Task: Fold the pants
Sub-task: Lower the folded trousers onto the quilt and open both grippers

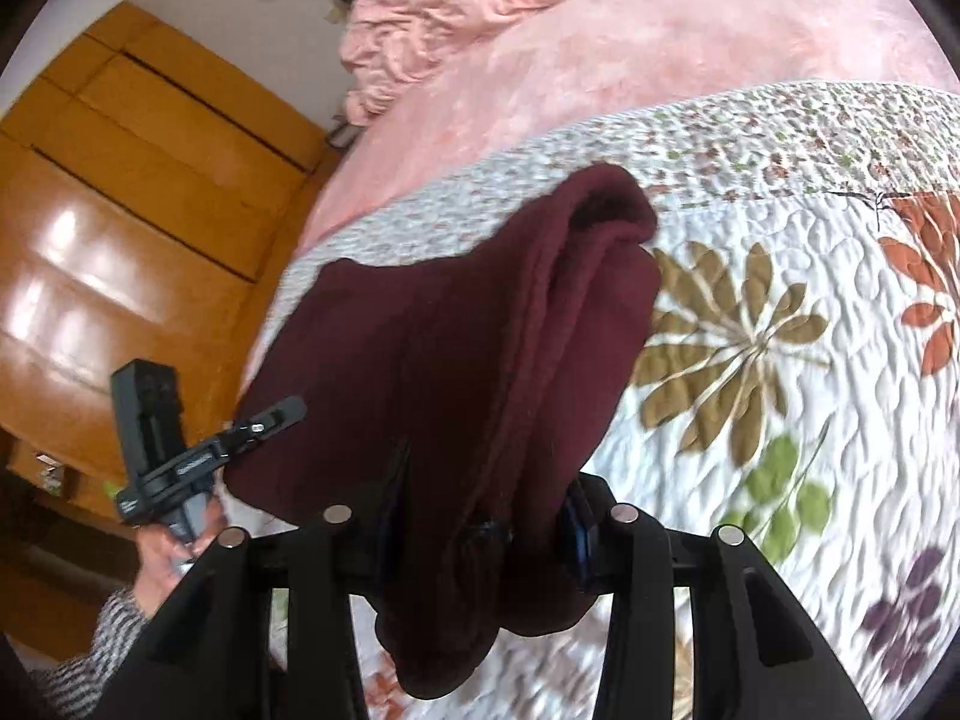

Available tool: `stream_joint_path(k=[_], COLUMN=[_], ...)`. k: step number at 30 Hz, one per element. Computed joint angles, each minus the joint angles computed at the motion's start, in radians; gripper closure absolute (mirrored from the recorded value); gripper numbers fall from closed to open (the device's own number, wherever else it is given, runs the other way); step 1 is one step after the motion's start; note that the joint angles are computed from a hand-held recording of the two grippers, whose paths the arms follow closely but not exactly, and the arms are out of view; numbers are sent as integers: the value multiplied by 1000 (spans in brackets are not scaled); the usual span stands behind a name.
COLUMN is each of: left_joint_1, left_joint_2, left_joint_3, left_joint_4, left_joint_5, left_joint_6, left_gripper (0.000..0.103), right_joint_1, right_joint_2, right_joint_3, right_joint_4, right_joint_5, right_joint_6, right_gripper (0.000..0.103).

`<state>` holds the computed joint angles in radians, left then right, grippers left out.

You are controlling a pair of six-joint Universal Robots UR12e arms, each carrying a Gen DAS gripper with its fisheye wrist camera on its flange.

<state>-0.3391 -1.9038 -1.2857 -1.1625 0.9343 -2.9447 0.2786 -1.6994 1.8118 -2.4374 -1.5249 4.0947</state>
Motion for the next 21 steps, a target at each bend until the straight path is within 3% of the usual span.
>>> stream_joint_path(k=[2, 4, 8, 9, 11, 14, 17, 19, 21], left_joint_1=[-15, -15, -16, -19, -23, -26, -27, -19, -20], left_joint_2=[-18, -21, -16, -14, -6, -4, 29, 54, 62], left_joint_3=[2, -17, -21, -23, -24, -2, -28, -47, -43], left_joint_4=[-12, 20, 23, 31, 29, 15, 112, 175, 183], left_joint_5=[79, 95, 112, 124, 150, 218, 316, 301, 277], left_joint_6=[-16, -37, -25, -29, -32, -19, -42, -49, -48], left_gripper=[75, 65, 54, 52, 46, 40, 41, 41, 41], right_joint_1=[-7, -3, -20, -22, -19, 4, 43, 63, 78], right_joint_2=[26, 51, 41, 38, 33, 24, 1, -2, -2], right_joint_3=[-10, -21, 48, 59, 57, 19, -18, -37, -50], right_joint_4=[44, 94, -21, -31, -17, 75, 174, 187, 144], right_joint_5=[3, -7, 35, 37, 33, -22, -135, -184, -192], right_joint_6=[10, 19, 87, 92, 93, 60, 7, -15, -30], right_gripper=[59, 55, 47, 41, 39, 39, 39, 39, 44])
